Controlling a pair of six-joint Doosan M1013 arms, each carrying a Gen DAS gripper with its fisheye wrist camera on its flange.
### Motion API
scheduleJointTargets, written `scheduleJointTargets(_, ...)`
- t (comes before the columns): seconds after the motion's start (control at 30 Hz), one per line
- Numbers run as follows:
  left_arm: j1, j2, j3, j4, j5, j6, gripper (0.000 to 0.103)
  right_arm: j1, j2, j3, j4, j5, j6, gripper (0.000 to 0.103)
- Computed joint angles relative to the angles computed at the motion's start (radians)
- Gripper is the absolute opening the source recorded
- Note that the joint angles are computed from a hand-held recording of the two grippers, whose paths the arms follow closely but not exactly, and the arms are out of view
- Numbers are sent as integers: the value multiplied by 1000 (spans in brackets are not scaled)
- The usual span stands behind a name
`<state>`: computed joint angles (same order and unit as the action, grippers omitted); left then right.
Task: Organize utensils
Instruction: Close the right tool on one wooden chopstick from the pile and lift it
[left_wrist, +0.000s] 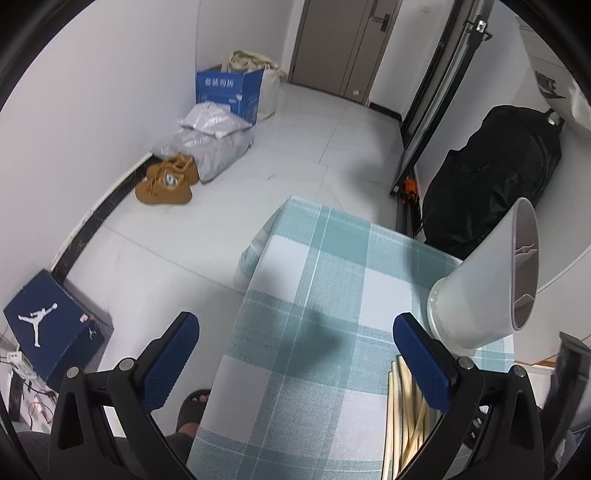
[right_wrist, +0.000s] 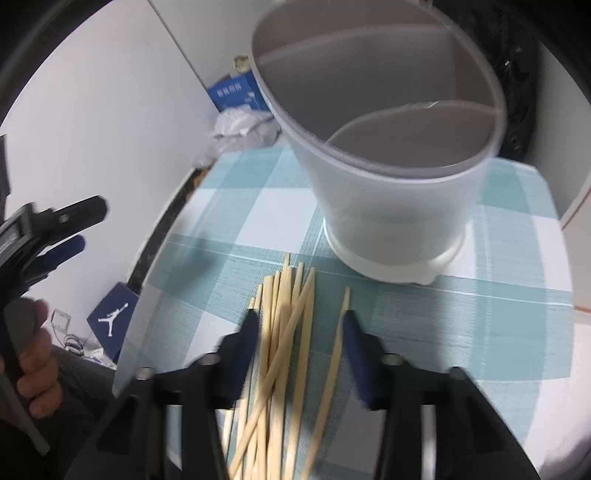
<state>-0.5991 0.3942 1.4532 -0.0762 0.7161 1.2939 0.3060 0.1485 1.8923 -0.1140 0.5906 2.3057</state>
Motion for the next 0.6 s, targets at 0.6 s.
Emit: scheduleJointTargets(0.6,28,21,-15,-82,70,98,102,-23,49,-46,35,15,24,6)
